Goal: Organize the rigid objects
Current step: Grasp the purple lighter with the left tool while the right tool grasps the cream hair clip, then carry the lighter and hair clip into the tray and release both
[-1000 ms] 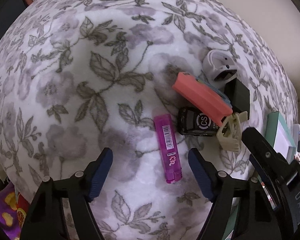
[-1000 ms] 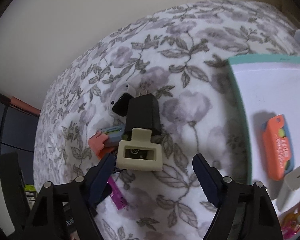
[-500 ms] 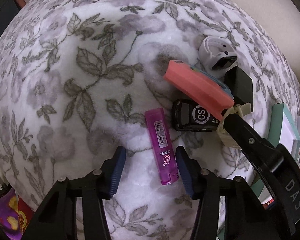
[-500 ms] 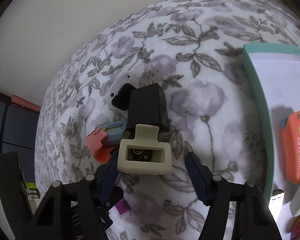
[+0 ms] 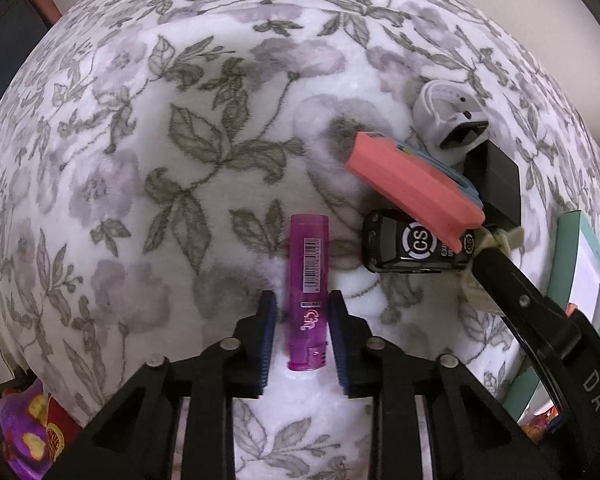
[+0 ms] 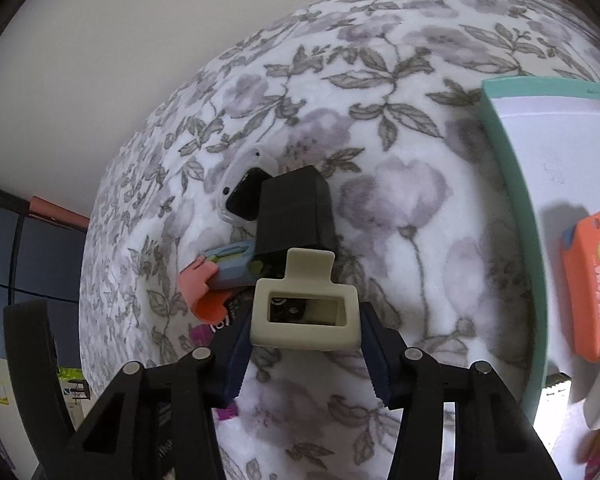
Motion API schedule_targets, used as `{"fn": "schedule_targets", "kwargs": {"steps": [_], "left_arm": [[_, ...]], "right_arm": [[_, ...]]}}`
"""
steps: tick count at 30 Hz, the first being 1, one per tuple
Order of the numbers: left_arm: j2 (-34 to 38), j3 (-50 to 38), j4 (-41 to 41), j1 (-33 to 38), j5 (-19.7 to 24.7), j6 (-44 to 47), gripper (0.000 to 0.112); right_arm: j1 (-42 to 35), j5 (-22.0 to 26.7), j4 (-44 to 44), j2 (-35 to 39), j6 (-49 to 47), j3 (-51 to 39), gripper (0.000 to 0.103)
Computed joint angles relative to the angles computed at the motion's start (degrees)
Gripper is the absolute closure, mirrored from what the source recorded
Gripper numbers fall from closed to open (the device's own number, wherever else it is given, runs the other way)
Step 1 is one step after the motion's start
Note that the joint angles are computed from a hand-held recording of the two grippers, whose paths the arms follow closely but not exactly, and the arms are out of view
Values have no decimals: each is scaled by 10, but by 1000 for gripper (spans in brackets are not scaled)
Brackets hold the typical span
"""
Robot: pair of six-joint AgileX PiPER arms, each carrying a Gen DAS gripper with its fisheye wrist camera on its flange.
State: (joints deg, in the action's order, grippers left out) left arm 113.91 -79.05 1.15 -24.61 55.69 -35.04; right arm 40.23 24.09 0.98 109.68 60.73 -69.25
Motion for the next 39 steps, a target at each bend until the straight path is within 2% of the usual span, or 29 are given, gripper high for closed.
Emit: {"fn": "schedule_targets", "kwargs": {"steps": [3,5,16,18,24,35,39], "left_arm": [[-1,1,-9,8,-1,8,89],[-6,18,-18,23,-17,24,92],[-18,58,-107,101,-61,120,92],[-36,87,-117,116,-70,139,92],[-47,97,-108,122,-70,143,92],[-61,94,-85,103,-49,104,92],[-102,113,-95,109,-40,112,92]], "right_arm": [[1,5,-6,-8,10,9,50],[3,12,-12,-13,18,13,50],[21,53,-49,-46,71,38,50],[23,56,-49,-54,74,46,50],[28,79,-44,-85,73,60,50],[43,92,-117,-190,171,125,50],[48,135,-153,-212,205,123,50]]}}
